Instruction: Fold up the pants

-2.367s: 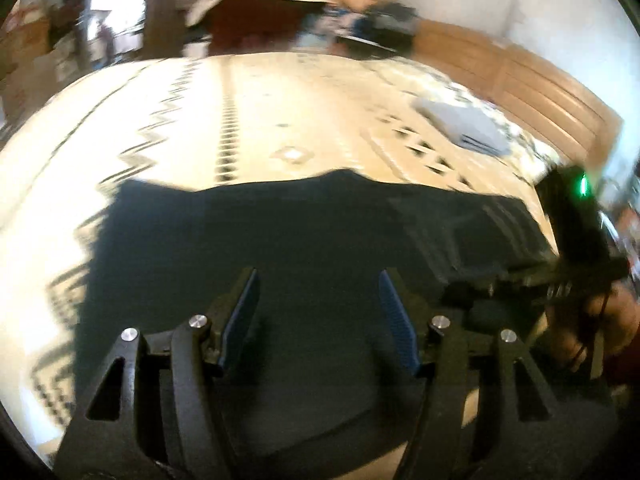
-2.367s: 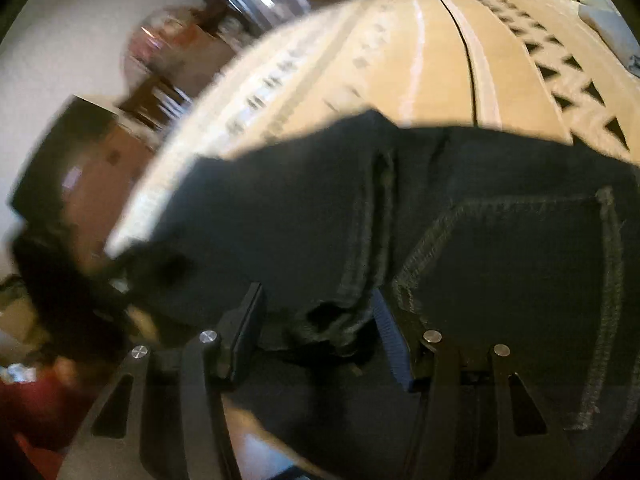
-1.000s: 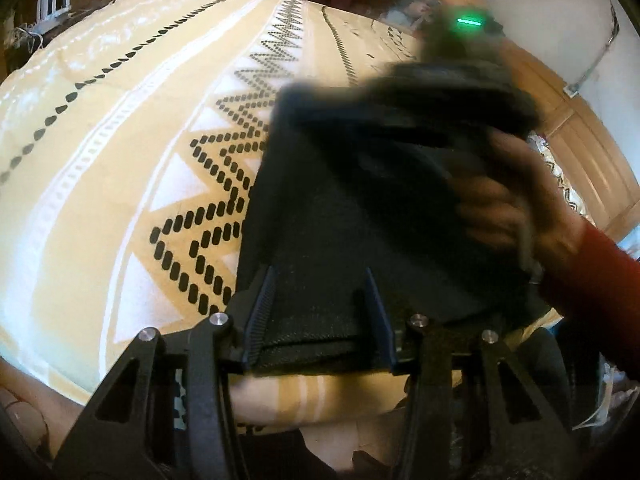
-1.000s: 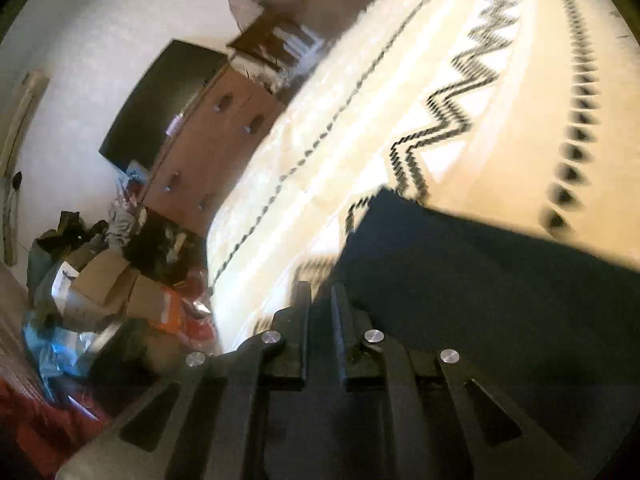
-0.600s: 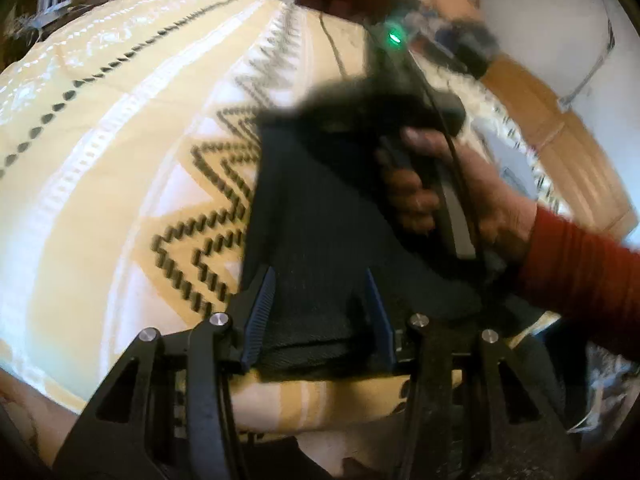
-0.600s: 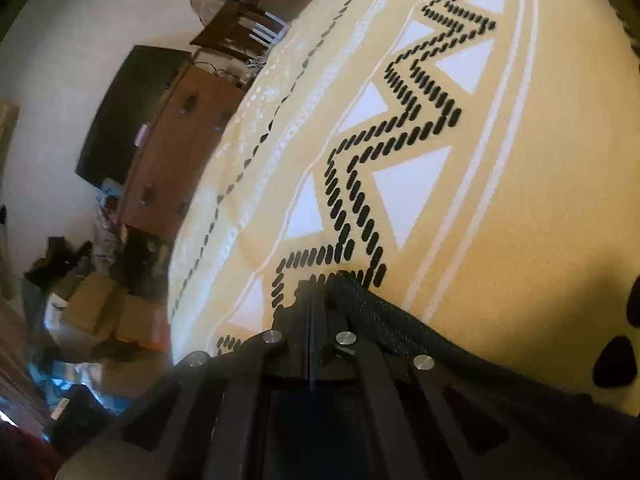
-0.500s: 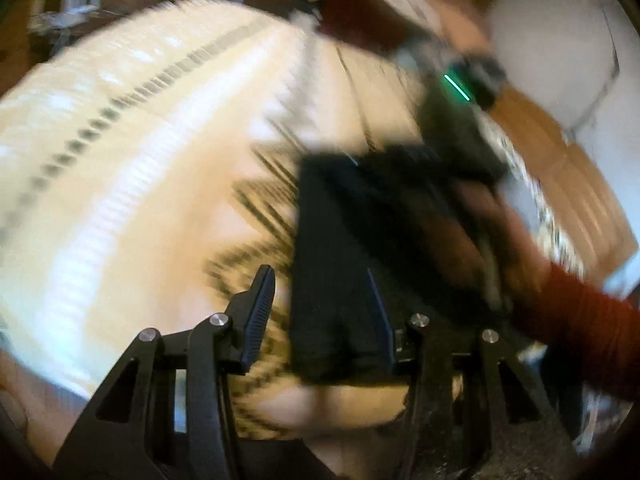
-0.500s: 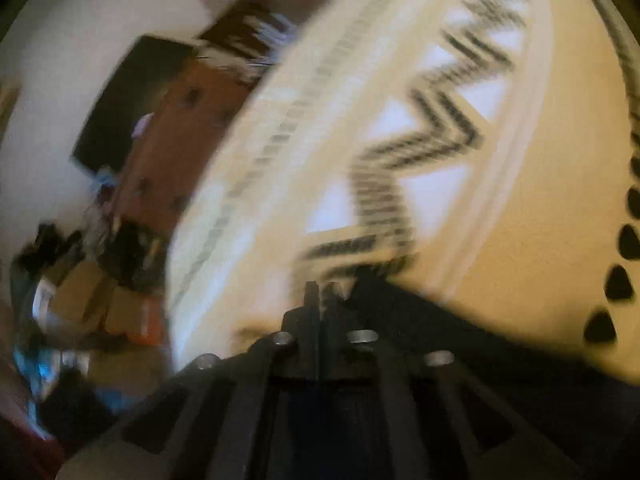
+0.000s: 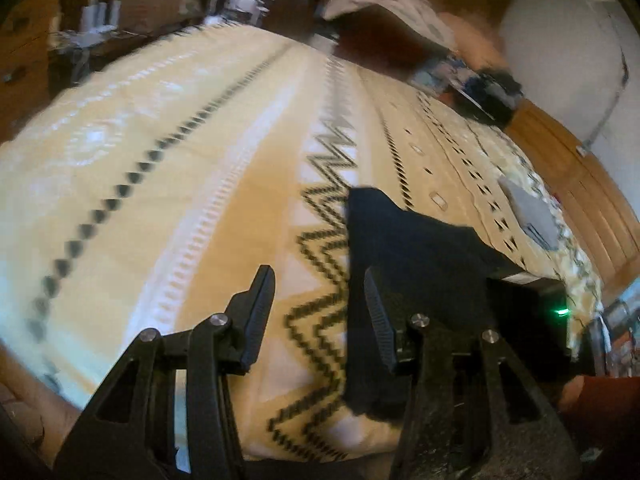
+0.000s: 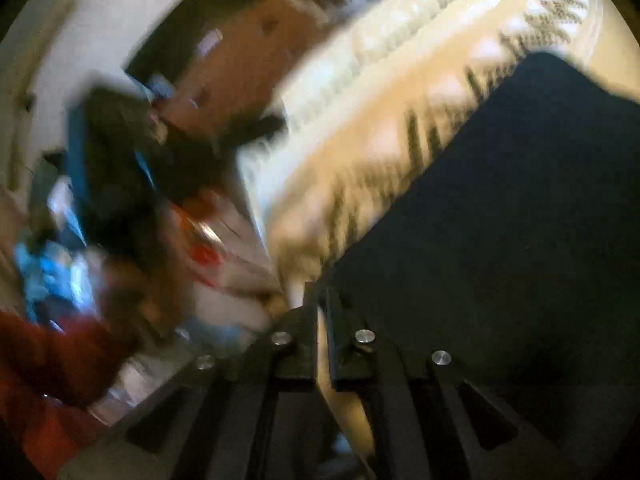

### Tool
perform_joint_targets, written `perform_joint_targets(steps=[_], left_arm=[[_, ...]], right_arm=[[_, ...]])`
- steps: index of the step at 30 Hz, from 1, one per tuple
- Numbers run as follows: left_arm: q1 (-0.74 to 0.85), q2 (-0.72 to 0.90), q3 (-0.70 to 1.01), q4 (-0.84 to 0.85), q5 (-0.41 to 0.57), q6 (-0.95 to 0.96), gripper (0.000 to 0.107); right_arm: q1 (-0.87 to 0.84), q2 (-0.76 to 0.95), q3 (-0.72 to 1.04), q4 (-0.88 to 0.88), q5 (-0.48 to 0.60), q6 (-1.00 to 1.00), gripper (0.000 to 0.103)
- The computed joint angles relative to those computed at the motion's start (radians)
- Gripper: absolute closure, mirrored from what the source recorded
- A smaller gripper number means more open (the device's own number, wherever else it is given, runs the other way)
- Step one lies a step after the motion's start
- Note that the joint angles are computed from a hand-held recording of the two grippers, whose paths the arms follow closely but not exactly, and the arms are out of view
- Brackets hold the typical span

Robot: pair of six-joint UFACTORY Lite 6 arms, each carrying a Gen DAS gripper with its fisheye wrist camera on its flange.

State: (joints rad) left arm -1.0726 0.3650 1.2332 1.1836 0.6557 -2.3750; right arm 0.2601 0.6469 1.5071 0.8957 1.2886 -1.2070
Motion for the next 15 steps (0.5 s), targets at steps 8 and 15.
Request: perform_joint_targets(steps=[8,15], left_arm=[[0.159,0.171,0.157,-0.025,-0.292,0.200,0.060],[0.213,0.263,0.212,-0.063,-0.391,0.276,0.059]], right_arm=[[-0.374,-0.113,-0.021,0.031,0.140,-0.063,0.103],[-0.759,0.191,0.139,-0.033,0.138,0.060,0.103]])
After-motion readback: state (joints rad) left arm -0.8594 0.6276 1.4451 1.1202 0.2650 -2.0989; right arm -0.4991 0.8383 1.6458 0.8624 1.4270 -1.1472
